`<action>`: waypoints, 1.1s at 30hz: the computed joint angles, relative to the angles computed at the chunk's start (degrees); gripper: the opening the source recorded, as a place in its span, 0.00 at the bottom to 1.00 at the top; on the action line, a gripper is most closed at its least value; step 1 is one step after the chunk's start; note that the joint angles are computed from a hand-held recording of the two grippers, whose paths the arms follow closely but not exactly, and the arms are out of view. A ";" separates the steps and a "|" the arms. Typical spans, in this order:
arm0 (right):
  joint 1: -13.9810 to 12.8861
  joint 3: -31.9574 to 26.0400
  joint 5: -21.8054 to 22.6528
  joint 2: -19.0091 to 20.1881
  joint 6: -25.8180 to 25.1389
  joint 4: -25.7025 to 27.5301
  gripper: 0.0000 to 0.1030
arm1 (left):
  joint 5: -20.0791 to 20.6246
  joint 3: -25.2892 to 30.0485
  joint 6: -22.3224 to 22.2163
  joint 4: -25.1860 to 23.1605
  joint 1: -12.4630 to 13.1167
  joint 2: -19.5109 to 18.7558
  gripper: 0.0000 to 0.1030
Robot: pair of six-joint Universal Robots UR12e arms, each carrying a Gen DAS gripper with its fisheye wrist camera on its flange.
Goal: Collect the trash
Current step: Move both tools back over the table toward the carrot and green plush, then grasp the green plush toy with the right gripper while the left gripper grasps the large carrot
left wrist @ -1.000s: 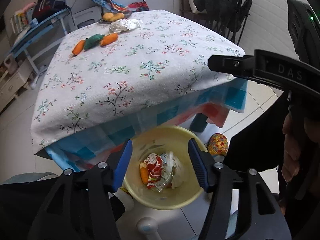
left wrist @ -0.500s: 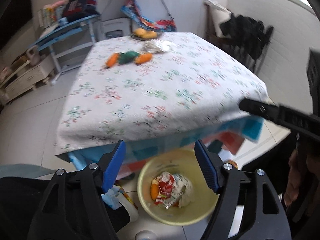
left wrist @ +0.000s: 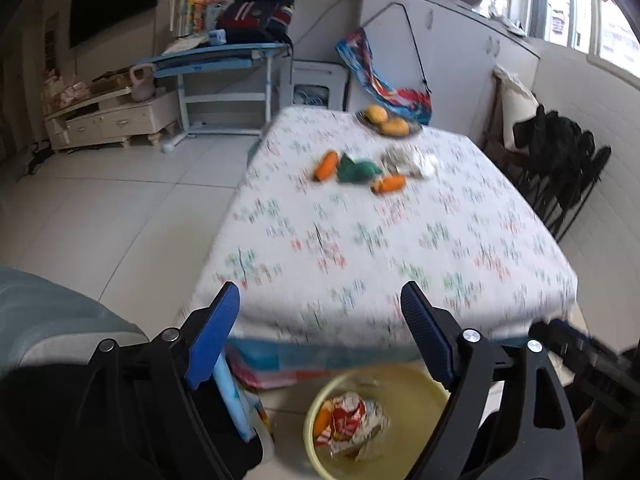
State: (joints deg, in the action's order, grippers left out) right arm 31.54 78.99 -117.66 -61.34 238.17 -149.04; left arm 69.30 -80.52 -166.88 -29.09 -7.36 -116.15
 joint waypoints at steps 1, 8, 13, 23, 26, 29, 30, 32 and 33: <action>-0.10 -0.71 0.11 0.32 -1.34 0.00 0.68 | 0.42 0.82 -0.41 0.08 -0.12 -0.42 0.78; -1.98 -8.22 3.29 4.13 -12.03 0.78 0.68 | 4.68 11.35 -4.04 -3.37 -0.39 -5.98 0.80; -4.49 -18.83 7.17 9.52 -20.73 7.18 0.68 | 7.25 20.73 -7.91 -8.28 -0.60 -11.21 0.80; -8.95 -41.50 13.28 21.85 -27.20 26.50 0.67 | 8.98 33.84 -11.29 -18.08 -1.31 -18.73 0.80; -9.86 -45.17 15.06 24.01 -27.80 30.18 0.64 | 9.27 37.02 -10.85 -19.57 -1.68 -20.52 0.80; -10.60 -47.49 17.49 25.43 -27.77 33.84 0.53 | 9.71 39.58 -11.10 -21.18 -1.98 -21.99 0.80; -10.85 -47.74 18.74 25.62 -27.85 34.16 0.48 | 9.85 40.51 -11.23 -21.89 -2.12 -22.52 0.80; -11.08 -46.43 20.53 25.24 -28.45 32.55 0.43 | 10.26 42.25 -10.88 -23.23 -2.47 -23.51 0.80; -11.10 -45.70 20.86 24.89 -28.79 31.64 0.38 | 10.47 43.26 -10.38 -24.02 -2.71 -24.12 0.80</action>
